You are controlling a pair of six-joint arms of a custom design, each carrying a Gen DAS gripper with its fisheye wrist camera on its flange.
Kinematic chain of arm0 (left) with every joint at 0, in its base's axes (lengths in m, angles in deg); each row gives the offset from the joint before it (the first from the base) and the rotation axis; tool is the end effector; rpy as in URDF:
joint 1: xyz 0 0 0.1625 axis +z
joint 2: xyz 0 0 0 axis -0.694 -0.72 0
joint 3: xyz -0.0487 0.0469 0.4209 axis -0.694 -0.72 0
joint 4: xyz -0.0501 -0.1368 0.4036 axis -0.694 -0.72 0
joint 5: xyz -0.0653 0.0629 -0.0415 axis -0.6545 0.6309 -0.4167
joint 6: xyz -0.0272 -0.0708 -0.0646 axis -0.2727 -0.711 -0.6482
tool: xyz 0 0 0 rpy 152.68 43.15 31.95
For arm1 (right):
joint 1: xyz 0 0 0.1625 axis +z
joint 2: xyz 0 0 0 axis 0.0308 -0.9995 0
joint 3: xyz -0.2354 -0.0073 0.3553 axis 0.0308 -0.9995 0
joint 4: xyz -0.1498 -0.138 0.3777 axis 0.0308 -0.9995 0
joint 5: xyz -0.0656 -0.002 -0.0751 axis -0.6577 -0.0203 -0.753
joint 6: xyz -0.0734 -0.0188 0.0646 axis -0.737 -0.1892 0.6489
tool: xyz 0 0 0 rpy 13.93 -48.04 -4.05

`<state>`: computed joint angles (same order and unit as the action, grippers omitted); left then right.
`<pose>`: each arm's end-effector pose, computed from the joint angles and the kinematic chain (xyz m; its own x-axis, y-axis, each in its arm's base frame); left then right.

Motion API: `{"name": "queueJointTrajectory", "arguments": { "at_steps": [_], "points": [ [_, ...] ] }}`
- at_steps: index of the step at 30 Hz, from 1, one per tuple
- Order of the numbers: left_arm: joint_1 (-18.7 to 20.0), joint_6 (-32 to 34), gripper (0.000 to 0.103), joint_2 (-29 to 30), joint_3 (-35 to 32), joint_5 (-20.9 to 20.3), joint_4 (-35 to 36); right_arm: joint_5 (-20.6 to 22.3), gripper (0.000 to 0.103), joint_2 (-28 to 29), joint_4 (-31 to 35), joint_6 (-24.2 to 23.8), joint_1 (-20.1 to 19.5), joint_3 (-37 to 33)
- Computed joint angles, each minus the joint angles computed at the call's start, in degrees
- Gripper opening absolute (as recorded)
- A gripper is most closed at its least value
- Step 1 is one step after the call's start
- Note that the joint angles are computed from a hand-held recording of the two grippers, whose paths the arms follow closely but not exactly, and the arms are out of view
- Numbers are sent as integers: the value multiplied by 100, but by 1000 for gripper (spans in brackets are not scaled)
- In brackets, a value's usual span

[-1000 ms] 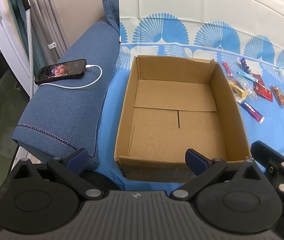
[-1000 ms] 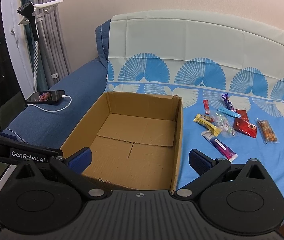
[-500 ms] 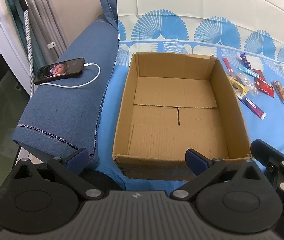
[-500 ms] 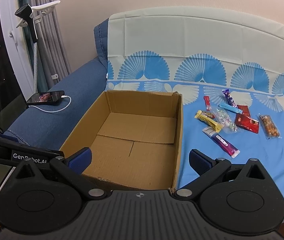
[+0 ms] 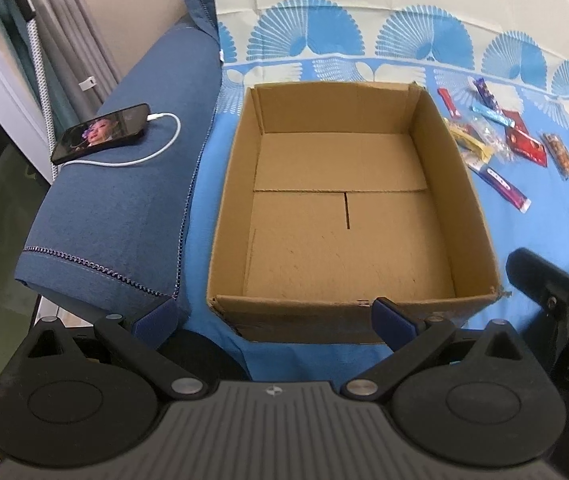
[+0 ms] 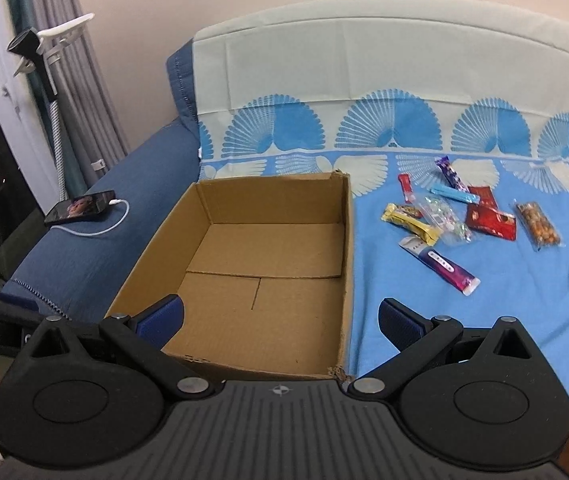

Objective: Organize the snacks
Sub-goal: 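Move both tools over the scattered snacks beside the box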

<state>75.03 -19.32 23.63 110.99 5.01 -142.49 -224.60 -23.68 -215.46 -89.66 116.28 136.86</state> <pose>-0.4369 -0.5075 0.1888 -0.4966 0.3794 -0.7806 0.6690 0.7403 -0.0658 0.2655 -0.3864 0.3376 -0.8034 0.2660 0.5327 -0.3313 0.5437 -0.7711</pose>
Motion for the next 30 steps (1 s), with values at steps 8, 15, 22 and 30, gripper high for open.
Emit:
{"name": "queueJointTrajectory", "arguments": {
  "at_steps": [8,15,22,30],
  "points": [
    [-89,102,103,314,-209,1,215,288,103,-398,88,550,-298,239],
    [-146,304,103,741,-549,-178,308,402,103,-853,-60,658,-722,507],
    [-191,772,103,1446,-1173,-360,165,128,103,-1393,-598,320,-1455,766],
    [-220,1388,103,2682,-2502,-475,-186,423,103,-2036,-814,-41,-2716,850]
  ]
}}
